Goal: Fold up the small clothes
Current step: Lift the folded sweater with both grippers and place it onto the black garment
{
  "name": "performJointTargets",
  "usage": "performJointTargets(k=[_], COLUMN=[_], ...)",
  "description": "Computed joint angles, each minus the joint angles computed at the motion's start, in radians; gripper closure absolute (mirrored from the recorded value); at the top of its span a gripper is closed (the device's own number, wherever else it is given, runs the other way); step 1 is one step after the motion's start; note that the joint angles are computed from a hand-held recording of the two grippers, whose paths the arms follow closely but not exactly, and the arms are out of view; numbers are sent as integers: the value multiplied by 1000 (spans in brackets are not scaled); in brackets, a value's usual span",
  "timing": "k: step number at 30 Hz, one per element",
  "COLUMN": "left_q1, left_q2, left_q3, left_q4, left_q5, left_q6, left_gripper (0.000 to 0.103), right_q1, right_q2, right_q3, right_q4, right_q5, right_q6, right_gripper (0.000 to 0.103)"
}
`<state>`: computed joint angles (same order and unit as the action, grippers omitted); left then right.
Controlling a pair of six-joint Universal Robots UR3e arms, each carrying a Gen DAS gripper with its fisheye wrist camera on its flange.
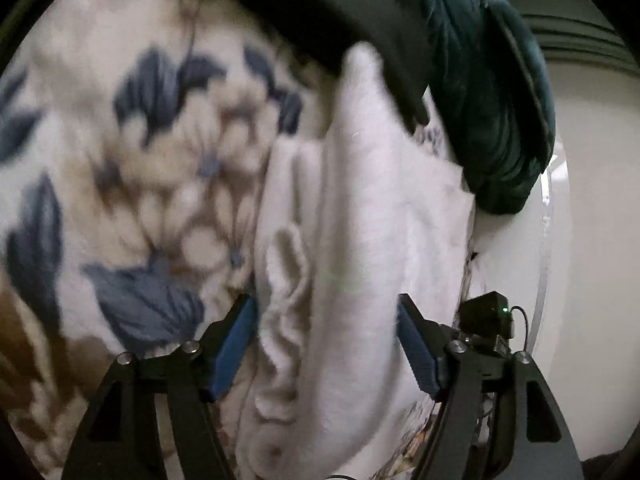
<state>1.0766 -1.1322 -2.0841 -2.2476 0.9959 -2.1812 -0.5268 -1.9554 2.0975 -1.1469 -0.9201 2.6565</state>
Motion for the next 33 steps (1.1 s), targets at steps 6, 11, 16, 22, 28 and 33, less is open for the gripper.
performJointTargets(k=[6,11,16,22,28,33], left_q1=[-70,-70,-13,30,-58,-181], left_q2=[-61,53,177,98,-118,-379], left_q3=[-17,-24,43,316,687,952], left_q4=[68,-20,-200,-463,-538,-262], left_q5=[-40,-130,-175,-255,-417,-548], left_q6=[-32,0,58,174,103,-168], left_gripper=[24,57,66,66,66,66], right_q1=[23,163,221,287,433,590], right_q2=[5,24,-65,-118,106,505], right_q3=[119,121,115,-62,-447,-918], right_q4=[-39,-200,-263,-216,-334,-541], right_q5=[133,168,185,255,280,251], right_q6=[-16,111,220,325,528,763], right_gripper=[7,20,63,65,66,66])
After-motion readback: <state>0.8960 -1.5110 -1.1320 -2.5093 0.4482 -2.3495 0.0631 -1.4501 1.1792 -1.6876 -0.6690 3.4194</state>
